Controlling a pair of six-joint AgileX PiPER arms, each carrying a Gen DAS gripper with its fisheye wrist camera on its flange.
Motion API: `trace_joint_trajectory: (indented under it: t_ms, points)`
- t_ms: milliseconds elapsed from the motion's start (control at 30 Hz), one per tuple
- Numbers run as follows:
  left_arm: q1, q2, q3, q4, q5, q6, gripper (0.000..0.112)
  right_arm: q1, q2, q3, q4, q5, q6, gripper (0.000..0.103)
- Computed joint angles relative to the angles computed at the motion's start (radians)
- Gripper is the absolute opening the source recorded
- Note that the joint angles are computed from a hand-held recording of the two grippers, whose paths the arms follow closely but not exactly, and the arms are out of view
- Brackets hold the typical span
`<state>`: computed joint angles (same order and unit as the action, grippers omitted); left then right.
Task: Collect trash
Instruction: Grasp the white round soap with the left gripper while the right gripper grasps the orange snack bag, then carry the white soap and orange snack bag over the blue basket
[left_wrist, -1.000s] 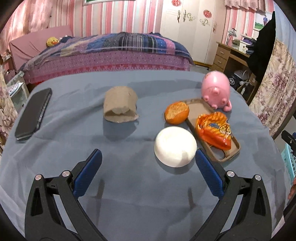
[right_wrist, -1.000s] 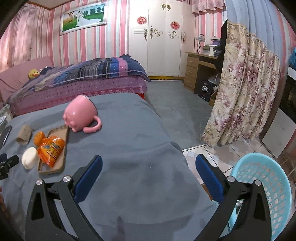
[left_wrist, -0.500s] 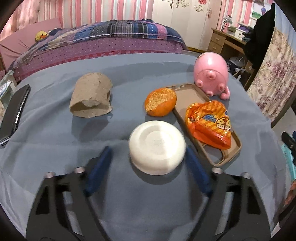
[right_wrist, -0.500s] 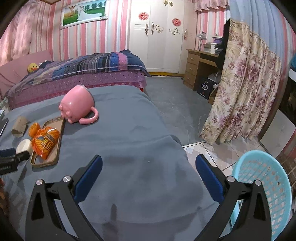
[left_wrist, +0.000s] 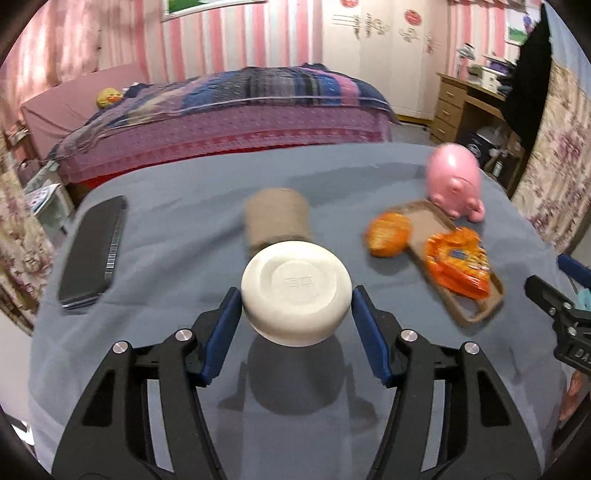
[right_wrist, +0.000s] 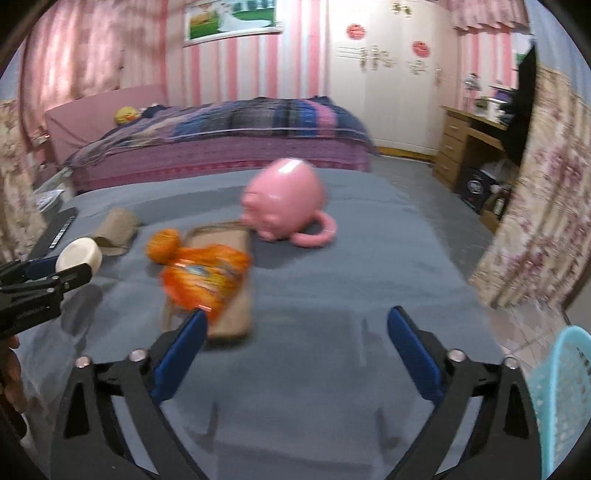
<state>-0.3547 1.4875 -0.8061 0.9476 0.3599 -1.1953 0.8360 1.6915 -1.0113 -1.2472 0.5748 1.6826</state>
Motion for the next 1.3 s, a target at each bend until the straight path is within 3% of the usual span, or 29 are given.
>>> trace_joint_trajectory:
  t_ms: [133, 200, 333, 433, 533, 600, 833, 1300]
  points:
    - [0.089, -0.055, 0.037, -0.058, -0.055, 0.065, 0.06, 0.02, 0.103, -0.148, 0.11, -0.015, -0.16, 0.073]
    - [0.115, -0.064, 0.044, -0.053, -0.064, 0.072, 0.06, 0.018, 0.16, -0.227, 0.187, -0.009, -0.258, 0.061]
    - [0.151, -0.072, 0.052, -0.059, -0.08, 0.099, 0.06, 0.001, 0.233, -0.325, 0.338, -0.017, -0.405, 0.046]
    - [0.154, -0.068, 0.048, -0.061, -0.078, 0.103, 0.06, 0.004, 0.266, -0.366, 0.372, -0.005, -0.447, 0.037]
    - [0.157, -0.07, 0.049, -0.061, -0.087, 0.107, 0.06, 0.006, 0.276, -0.373, 0.351, -0.005, -0.437, 0.017]
    - [0.136, -0.067, 0.044, -0.023, -0.075, 0.063, 0.06, 0.004, 0.268, -0.354, 0.311, -0.024, -0.394, 0.012]
    - [0.077, -0.081, 0.033, 0.014, -0.029, 0.014, 0.06, 0.025, 0.167, -0.227, 0.076, -0.021, -0.169, 0.008]
    - [-0.123, -0.09, -0.036, 0.029, 0.085, -0.067, 0.06, 0.0, -0.172, 0.084, -0.038, 0.057, -0.086, 0.008]
